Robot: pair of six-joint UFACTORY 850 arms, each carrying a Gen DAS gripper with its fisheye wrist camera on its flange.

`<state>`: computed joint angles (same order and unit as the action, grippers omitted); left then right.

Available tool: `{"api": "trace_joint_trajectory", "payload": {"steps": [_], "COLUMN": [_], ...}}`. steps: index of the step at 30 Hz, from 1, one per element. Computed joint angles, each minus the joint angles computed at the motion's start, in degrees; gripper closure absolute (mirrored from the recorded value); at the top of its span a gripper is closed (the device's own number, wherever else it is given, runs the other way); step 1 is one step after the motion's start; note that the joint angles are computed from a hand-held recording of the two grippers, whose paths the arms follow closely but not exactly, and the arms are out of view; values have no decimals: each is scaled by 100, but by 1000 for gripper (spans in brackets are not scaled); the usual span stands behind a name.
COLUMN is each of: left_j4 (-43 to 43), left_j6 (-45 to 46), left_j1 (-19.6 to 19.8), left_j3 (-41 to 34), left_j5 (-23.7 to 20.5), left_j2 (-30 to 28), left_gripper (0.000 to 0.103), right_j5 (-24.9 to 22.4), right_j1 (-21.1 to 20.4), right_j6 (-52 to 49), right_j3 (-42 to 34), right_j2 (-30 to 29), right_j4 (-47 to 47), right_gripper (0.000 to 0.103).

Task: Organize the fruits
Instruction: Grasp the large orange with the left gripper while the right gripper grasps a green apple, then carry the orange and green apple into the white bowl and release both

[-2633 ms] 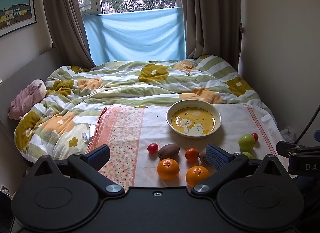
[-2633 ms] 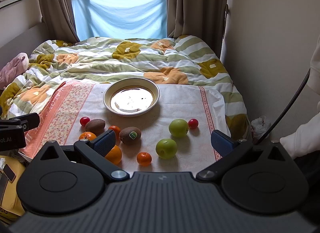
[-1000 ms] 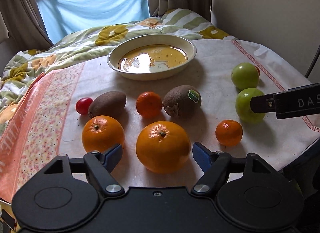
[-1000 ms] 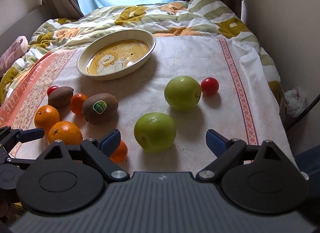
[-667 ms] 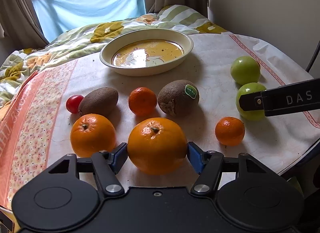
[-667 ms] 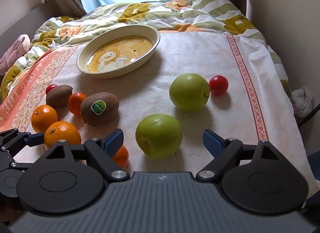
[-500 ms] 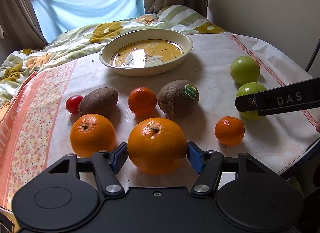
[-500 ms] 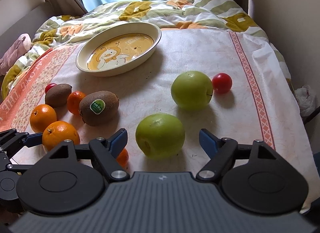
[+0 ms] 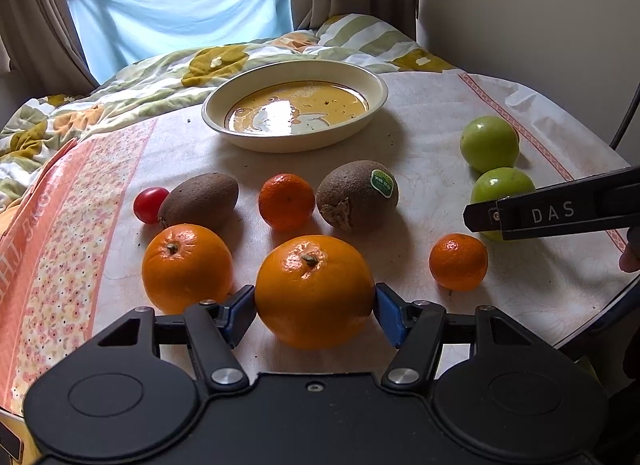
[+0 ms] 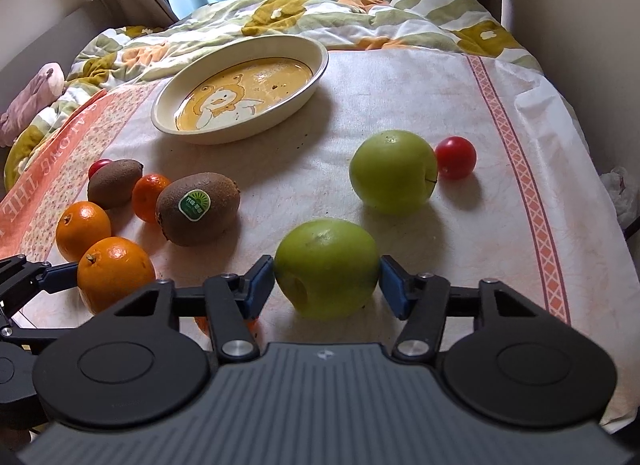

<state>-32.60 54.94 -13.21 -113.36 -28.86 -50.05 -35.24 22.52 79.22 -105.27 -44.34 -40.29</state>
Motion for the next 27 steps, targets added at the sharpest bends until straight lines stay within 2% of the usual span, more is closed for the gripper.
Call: {"api": "trace_joint_trajectory", "payload": {"steps": [11,21,27], "left_j4": [-135,-446,-283], "left_j6": [17,130,-275], "left_j1": [19,30,58], "left_j3": [122,290,-49], "left_j5": [28,133,70], "left_j2": [122,521,671], "left_gripper": [36,36,36], "right_j5": [37,-17,-244], "right_j1": [12,66,77], "right_j6": [47,149,-156], "right_j3": [65,185,-155], "right_j2": [61,442,593], "right_j4": [-57,-253,-210], "right_gripper": [33,33,33]}}
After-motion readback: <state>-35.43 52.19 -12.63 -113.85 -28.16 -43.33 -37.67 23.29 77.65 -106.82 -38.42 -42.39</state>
